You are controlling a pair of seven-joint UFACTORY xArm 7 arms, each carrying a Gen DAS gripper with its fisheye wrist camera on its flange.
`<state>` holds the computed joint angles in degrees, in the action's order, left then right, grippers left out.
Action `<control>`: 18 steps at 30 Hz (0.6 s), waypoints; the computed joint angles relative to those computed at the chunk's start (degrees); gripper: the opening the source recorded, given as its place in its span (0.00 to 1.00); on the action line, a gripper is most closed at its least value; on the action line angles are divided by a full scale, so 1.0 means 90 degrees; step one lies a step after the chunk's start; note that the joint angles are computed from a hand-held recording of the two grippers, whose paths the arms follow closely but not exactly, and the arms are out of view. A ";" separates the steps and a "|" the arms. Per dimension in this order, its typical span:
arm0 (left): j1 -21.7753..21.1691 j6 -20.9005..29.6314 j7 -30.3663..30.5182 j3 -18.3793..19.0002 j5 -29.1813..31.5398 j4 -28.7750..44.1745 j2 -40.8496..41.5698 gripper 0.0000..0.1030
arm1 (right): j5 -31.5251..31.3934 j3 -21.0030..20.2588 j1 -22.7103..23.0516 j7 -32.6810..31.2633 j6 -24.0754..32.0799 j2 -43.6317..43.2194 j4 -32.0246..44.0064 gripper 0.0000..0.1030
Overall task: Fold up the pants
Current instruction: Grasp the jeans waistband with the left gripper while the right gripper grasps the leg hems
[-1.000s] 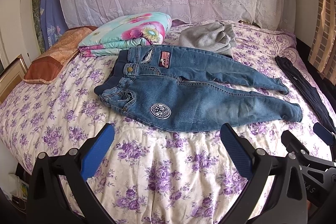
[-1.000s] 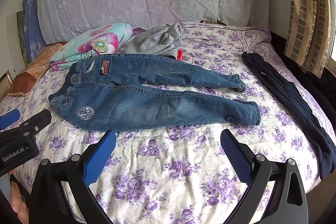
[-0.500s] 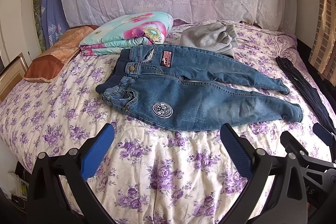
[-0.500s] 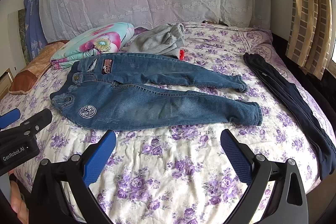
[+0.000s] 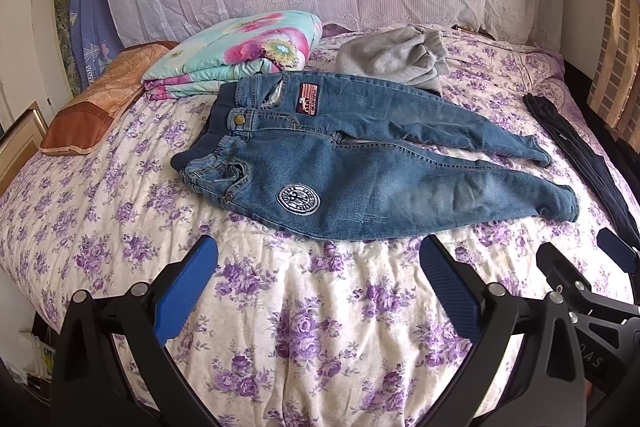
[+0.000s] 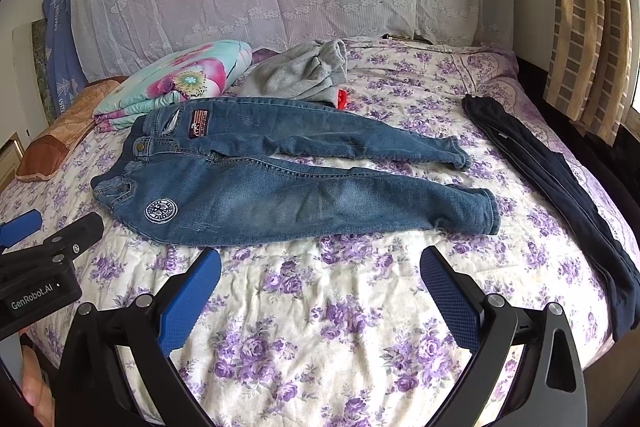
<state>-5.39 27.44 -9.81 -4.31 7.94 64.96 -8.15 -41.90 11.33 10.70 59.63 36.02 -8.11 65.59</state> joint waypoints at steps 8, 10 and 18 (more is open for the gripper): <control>0.0107 0.0996 0.0904 0.0336 -0.1477 0.1327 0.1287 0.96 | 0.0339 -0.0111 0.0022 -0.0403 -0.0001 0.0140 -0.0085 0.97; 0.0299 0.1282 0.0886 0.0429 -0.1577 0.2099 0.1933 0.96 | 0.0335 -0.0124 0.0016 -0.0409 0.0008 0.0121 -0.0130 0.97; 0.1319 0.3375 0.0477 0.0289 -0.2506 0.5374 0.4438 0.95 | 0.0344 -0.0183 -0.0134 -0.0349 0.0162 -0.0073 -0.0416 0.97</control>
